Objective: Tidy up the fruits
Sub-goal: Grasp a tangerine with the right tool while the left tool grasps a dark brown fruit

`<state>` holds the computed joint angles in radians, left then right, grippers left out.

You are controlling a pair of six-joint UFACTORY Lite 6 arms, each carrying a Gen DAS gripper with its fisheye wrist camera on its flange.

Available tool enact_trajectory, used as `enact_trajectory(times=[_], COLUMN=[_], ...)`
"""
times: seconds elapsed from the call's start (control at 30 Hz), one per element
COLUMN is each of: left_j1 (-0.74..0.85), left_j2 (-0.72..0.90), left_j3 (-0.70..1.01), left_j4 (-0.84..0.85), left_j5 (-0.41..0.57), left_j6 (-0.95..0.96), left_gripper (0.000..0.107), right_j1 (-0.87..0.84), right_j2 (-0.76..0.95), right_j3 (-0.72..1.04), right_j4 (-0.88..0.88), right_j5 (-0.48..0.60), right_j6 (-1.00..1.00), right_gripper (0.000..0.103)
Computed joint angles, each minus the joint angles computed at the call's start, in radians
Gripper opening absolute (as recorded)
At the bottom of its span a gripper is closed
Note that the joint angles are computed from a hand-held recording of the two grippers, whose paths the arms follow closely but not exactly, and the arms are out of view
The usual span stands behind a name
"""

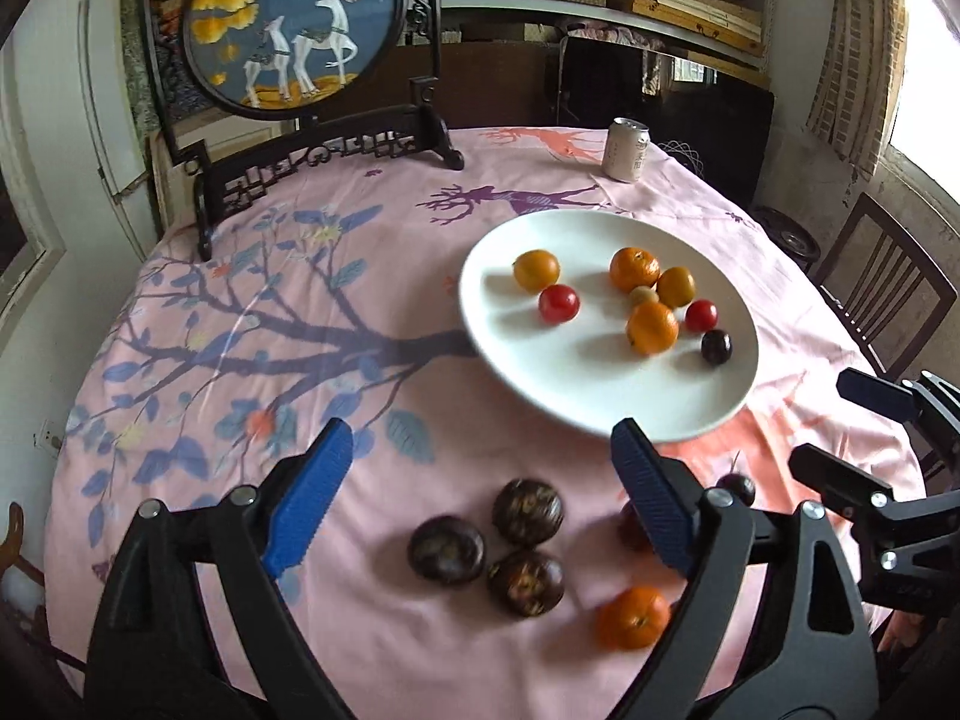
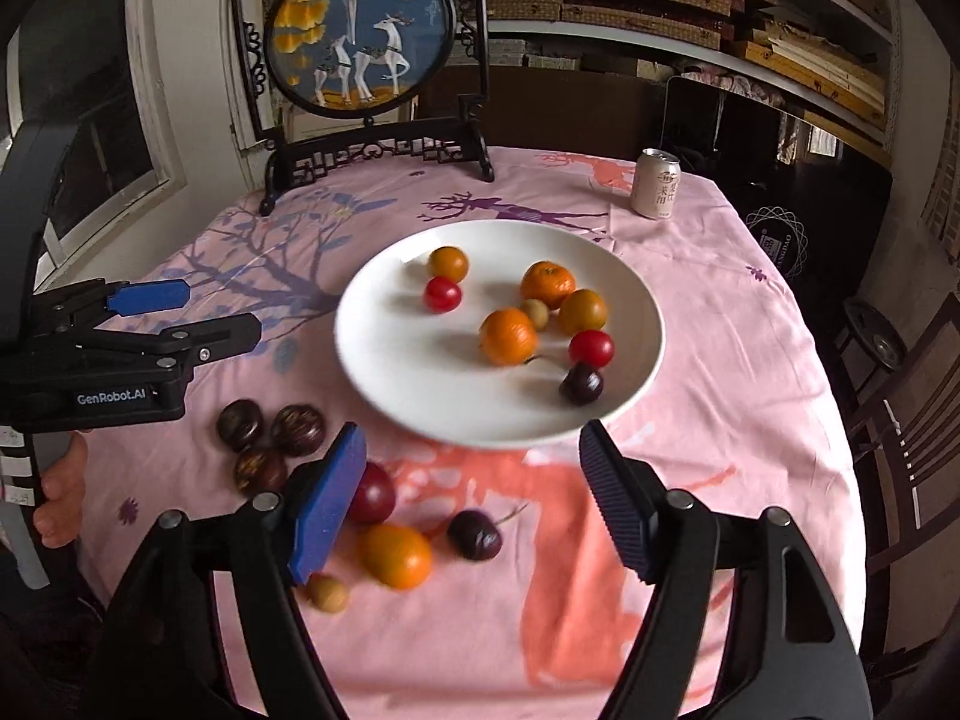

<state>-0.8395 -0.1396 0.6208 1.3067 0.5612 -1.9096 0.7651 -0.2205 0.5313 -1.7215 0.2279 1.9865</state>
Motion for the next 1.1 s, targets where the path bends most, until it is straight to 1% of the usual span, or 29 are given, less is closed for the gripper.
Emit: enact_trajectory(times=[0.07, 0.17, 0.23, 0.3, 0.33, 0.37, 0.4, 0.47, 0.5, 0.53, 0.57, 0.63, 0.67, 0.7, 0.73, 0.8, 0.83, 0.9, 0.97, 1.03, 1.07, 1.1], left_j1=[-0.054, -0.087, -0.094, -0.080, -0.072, -0.071, -0.069, -0.076, -0.083, -0.082, -0.078, -0.051, -0.034, -0.017, 0.002, 0.047, 0.061, 0.075, 0.089, 0.104, 0.113, 0.136], left_j2=[-0.084, -0.185, -0.223, -0.255, -0.276, -0.298, -0.329, -0.399, -0.428, -0.465, -0.500, -0.530, -0.525, -0.502, -0.468, -0.348, -0.269, -0.089, 0.050, 0.122, 0.137, 0.156], left_j3=[-0.114, -0.248, -0.297, -0.335, -0.353, -0.372, -0.393, -0.436, -0.452, -0.469, -0.486, -0.501, -0.502, -0.496, -0.489, -0.451, -0.425, -0.355, -0.297, -0.262, -0.244, -0.220], left_j4=[-0.004, -0.034, -0.062, -0.071, -0.080, -0.089, -0.100, -0.131, -0.147, -0.165, -0.182, -0.188, -0.180, -0.158, -0.124, -0.021, 0.043, 0.136, 0.211, 0.295, 0.311, 0.335], left_j5=[0.045, 0.067, 0.084, 0.084, 0.080, 0.079, 0.080, 0.095, 0.106, 0.114, 0.119, 0.101, 0.085, 0.065, 0.038, -0.023, -0.042, -0.060, -0.097, -0.132, -0.146, -0.182], left_j6=[-0.076, -0.126, -0.125, -0.127, -0.123, -0.123, -0.118, -0.095, -0.084, -0.063, -0.041, -0.008, -0.004, -0.014, -0.035, -0.113, -0.169, -0.247, -0.303, -0.375, -0.380, -0.378], left_gripper=[0.090, 0.090, 0.090, 0.090, 0.090, 0.090, 0.090, 0.090, 0.090, 0.090, 0.090, 0.090, 0.090, 0.090, 0.090, 0.090, 0.090, 0.090, 0.090, 0.090, 0.090, 0.090], right_j1=[0.109, 0.232, 0.286, 0.322, 0.336, 0.352, 0.364, 0.371, 0.364, 0.346, 0.317, 0.277, 0.266, 0.264, 0.258, 0.241, 0.250, 0.282, 0.280, 0.265, 0.258, 0.248], right_j2=[-0.049, -0.054, -0.023, 0.033, 0.073, 0.116, 0.158, 0.252, 0.299, 0.343, 0.375, 0.449, 0.480, 0.511, 0.523, 0.491, 0.462, 0.400, 0.334, 0.274, 0.249, 0.224], right_j3=[-0.066, -0.117, -0.116, -0.089, -0.063, -0.034, -0.007, 0.061, 0.094, 0.127, 0.150, 0.200, 0.222, 0.246, 0.260, 0.247, 0.229, 0.189, 0.140, 0.088, 0.063, 0.039], right_j4=[0.022, -0.027, -0.117, -0.263, -0.326, -0.351, -0.349, -0.264, -0.219, -0.198, -0.211, -0.240, -0.231, -0.180, -0.154, -0.189, -0.175, -0.061, -0.048, -0.065, -0.087, -0.115], right_j5=[0.056, 0.084, 0.072, 0.049, 0.042, 0.045, 0.056, 0.075, 0.075, 0.055, 0.021, -0.026, -0.028, -0.018, -0.025, -0.048, -0.033, 0.020, 0.021, 0.006, 0.001, -0.006], right_j6=[0.057, 0.206, 0.331, 0.478, 0.531, 0.551, 0.546, 0.450, 0.398, 0.366, 0.364, 0.377, 0.360, 0.302, 0.271, 0.314, 0.308, 0.213, 0.208, 0.238, 0.266, 0.300], right_gripper=[0.074, 0.074, 0.074, 0.074, 0.074, 0.074, 0.074, 0.074, 0.072, 0.068, 0.062, 0.056, 0.049, 0.039, 0.038, 0.038, 0.038, 0.038, 0.038, 0.038, 0.038, 0.038])
